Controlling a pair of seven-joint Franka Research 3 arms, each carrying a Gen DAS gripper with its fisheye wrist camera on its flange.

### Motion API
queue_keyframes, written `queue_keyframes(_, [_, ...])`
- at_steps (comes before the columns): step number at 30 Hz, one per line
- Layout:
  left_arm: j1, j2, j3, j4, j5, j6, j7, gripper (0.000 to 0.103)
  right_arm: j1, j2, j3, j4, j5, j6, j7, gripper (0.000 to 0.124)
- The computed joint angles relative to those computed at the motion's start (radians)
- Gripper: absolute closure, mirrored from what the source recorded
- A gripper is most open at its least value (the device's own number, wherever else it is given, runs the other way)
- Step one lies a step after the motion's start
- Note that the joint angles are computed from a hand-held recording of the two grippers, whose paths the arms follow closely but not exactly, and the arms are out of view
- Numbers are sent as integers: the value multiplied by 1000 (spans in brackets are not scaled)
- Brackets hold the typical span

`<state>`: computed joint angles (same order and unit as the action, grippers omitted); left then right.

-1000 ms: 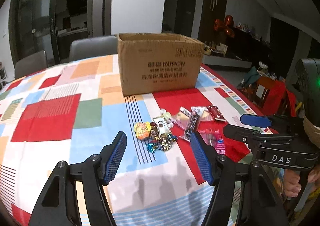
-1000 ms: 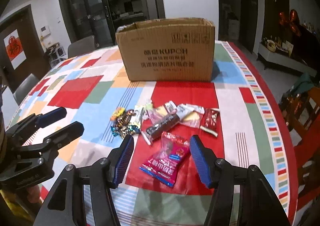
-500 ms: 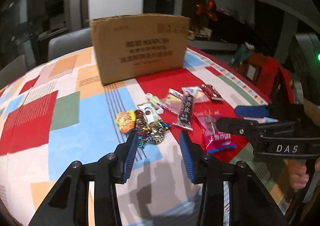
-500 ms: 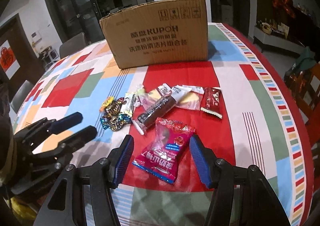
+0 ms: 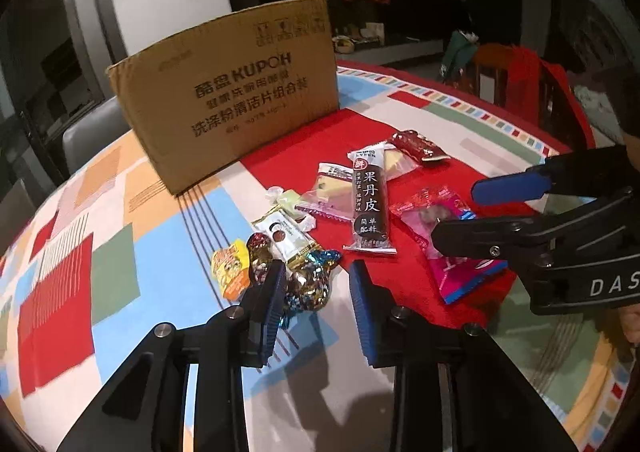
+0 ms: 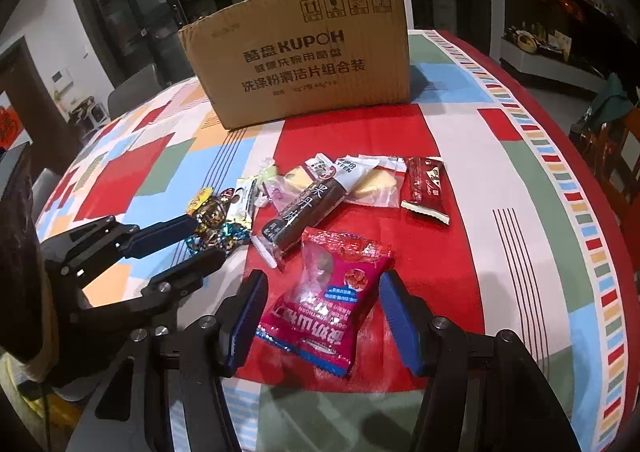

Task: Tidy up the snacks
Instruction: 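Grasp the blue-foil candy with left tool while right tool grasps the pink yogurt bag, then carry both held snacks into the cardboard box and open both tools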

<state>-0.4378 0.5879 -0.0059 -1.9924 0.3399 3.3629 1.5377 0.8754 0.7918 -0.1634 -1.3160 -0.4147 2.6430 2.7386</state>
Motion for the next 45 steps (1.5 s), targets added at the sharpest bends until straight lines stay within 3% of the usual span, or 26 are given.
queue_keyframes(1, [-43,8,42,12,-14,0,14,70,-1,4,1,5,2,-3,-1,65])
queue_keyframes(2, [-51,15,51,24,-10,-9,16,70,-4,7,4,9,6,-4,-3,65])
queue_keyframes(4, [5,22,-8,38,15,-32,24,71,-11,14,10,16,17,0,-10,65])
queue_keyframes(7, [11,28,-14,45,32,-52,24,71,-13,22,11,25,29,-4,-15,65])
queue_keyframes(10, [-26,28,26,42,31,-50,13,71,-17,37,14,46,40,-17,-26,65])
queue_keyframes(15, [31,29,-34,64,43,-107,-12,71,-28,71,24,92,67,-27,-56,65])
queue_keyframes(16, [50,32,-52,72,51,-124,-18,72,-27,77,22,100,70,-33,-60,65])
queue_keyframes(19, [207,46,-221,82,38,-182,-1,77,-18,82,14,109,64,-47,-71,65])
queue_keyframes(21, [250,50,-267,81,22,-194,-7,78,-8,83,6,114,54,-65,-75,69])
queue_keyframes(26, [215,25,-227,48,22,-168,-54,78,-4,78,2,106,29,-73,-82,81])
queue_keyframes(38, [211,-67,-227,-45,-3,-99,-200,78,18,-16,-26,-19,-25,17,-27,82])
queue_keyframes(45, [121,-148,-134,-110,-23,-51,-291,78,41,-79,-57,-85,-97,69,38,82])
